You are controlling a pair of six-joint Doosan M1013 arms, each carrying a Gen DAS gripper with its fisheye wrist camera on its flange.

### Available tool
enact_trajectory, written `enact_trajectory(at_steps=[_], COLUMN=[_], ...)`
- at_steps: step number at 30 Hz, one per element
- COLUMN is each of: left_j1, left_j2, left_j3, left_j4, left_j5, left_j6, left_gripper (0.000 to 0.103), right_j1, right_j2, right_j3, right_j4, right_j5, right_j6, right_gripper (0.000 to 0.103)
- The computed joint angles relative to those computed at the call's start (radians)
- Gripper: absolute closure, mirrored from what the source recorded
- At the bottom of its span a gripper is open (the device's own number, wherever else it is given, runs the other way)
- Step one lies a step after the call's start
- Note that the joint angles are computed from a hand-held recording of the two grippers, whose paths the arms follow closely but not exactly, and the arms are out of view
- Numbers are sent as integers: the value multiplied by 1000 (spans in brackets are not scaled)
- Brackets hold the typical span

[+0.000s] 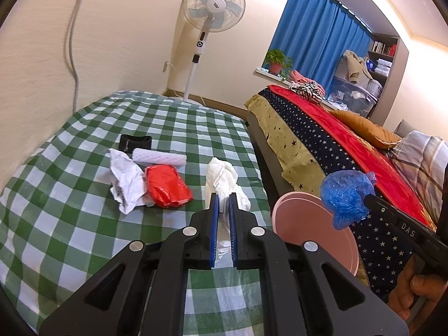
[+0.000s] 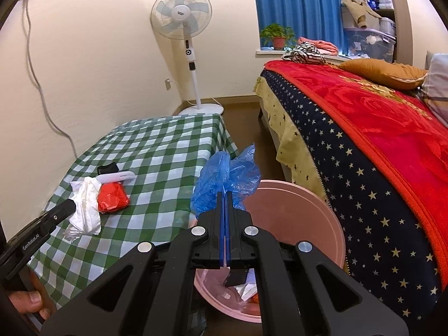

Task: Collect trash
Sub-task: 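Carry the tissue and blue bag over the pink bin and open both tools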

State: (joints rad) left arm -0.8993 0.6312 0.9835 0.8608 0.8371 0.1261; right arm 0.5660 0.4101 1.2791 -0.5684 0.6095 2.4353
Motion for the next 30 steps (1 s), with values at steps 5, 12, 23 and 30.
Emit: enact_trajectory(at_steps=[5, 12, 23, 30], left_j1=[2, 4, 3, 2], left_j2=[19, 45, 79, 104], left_j3=[-28, -63, -116, -155], left_j4=[-19, -47, -91, -115], left_j5=[-6, -15, -30, -59], left_j6=[27, 63, 121, 160], left_gripper=[96, 96, 96, 96], right_j1=[-4, -13, -28, -30], right_j2=[1, -1, -1, 0], right_j3=[1, 5, 5, 6], right_j4=[-12, -25, -20, -34], right_j5=[10, 16, 29, 40], right_j6=[16, 39, 73, 98], right_gripper=[103, 103, 103, 103])
